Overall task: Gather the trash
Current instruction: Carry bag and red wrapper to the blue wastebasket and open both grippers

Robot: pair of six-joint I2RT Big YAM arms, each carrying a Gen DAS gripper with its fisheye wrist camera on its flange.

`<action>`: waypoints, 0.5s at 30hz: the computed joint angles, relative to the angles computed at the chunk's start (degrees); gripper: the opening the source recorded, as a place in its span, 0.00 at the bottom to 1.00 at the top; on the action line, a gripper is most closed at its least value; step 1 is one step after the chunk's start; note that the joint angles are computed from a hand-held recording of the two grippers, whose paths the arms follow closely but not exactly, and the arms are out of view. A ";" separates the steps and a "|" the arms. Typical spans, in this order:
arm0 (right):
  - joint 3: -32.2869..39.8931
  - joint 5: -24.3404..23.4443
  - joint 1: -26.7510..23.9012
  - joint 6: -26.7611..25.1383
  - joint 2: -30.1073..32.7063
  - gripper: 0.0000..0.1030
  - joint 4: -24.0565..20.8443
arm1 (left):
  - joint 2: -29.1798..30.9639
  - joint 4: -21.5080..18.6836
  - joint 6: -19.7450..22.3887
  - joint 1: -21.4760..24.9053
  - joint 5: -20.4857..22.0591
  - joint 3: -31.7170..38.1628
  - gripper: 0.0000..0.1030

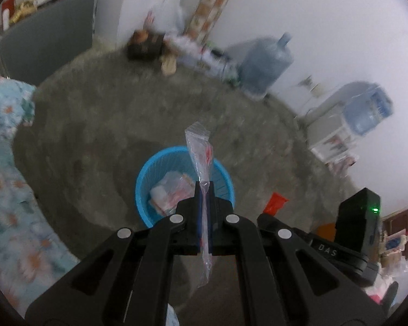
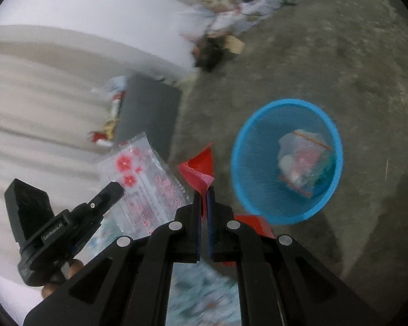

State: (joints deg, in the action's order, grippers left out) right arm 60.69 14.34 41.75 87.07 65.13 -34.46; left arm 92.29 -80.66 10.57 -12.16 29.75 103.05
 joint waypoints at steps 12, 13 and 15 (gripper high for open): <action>-6.29 -4.73 -6.29 3.95 4.72 0.48 -1.69 | 6.54 2.16 -2.23 -4.40 -6.14 0.30 0.44; -6.21 -3.57 -5.52 4.71 4.33 0.50 -2.43 | 5.53 2.38 -1.81 -4.20 -6.29 0.08 0.45; -5.38 -0.84 -3.54 6.39 3.53 0.51 -4.06 | 3.86 2.62 -1.87 -4.10 -6.51 -0.08 0.48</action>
